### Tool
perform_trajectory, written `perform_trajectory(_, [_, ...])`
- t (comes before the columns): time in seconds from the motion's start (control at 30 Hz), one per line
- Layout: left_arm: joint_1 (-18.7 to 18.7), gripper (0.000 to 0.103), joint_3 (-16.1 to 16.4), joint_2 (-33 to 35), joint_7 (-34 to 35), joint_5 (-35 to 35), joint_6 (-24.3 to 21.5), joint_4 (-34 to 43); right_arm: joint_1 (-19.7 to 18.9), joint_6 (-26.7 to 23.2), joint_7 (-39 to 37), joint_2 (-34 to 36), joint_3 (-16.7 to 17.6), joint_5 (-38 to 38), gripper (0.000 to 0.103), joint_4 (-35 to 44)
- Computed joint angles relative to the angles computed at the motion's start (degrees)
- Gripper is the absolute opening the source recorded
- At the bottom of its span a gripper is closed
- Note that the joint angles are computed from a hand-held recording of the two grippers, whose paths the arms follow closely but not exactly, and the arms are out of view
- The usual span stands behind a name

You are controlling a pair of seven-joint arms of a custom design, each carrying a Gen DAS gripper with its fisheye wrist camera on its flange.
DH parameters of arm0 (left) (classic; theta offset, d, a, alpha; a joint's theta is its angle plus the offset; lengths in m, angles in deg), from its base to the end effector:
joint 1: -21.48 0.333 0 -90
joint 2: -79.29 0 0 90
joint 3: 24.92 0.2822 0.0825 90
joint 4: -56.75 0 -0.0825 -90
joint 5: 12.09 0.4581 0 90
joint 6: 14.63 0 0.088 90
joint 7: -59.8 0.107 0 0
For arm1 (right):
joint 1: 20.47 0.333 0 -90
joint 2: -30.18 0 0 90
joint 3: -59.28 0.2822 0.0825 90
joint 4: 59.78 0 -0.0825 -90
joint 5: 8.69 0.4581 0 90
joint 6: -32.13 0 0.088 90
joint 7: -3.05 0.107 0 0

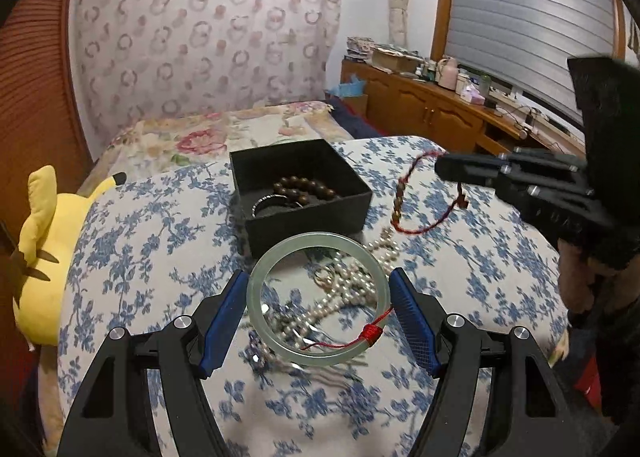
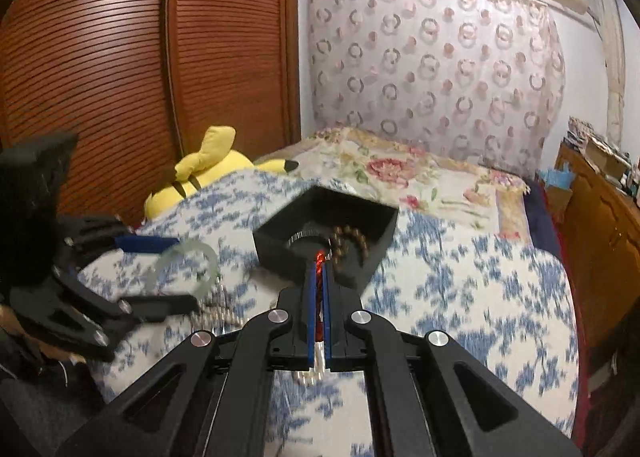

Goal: Organize jewelry
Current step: 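Carry the jade bangle and red bracelet into the black box and release both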

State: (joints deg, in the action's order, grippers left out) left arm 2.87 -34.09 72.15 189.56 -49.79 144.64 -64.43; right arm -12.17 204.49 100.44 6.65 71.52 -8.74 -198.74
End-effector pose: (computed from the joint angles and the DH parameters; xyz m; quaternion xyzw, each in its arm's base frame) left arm 0.5717 -0.2731 0.4901 -0.3982 0.8139 -0.3954 0.1503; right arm 0.5144 0.1989 0.5126 -0.6977 0.5372 -0.2791 0.3831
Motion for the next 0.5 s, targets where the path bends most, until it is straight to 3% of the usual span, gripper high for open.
perform_trajectory(0.27, [2.74,0.069,-1.29,5.22,-2.18,1.05,-0.22,5.66,-3.54,-0.18,3.47,9.08,2.42,-6.62,0.003,9.8])
perform_trajectory(0.5, [5.05,0.069,-2.98,8.36,-5.37,4.81,0.32,9.76,-2.69,-2.89,9.99,15.8,0.54,-15.18,0.003,16.19])
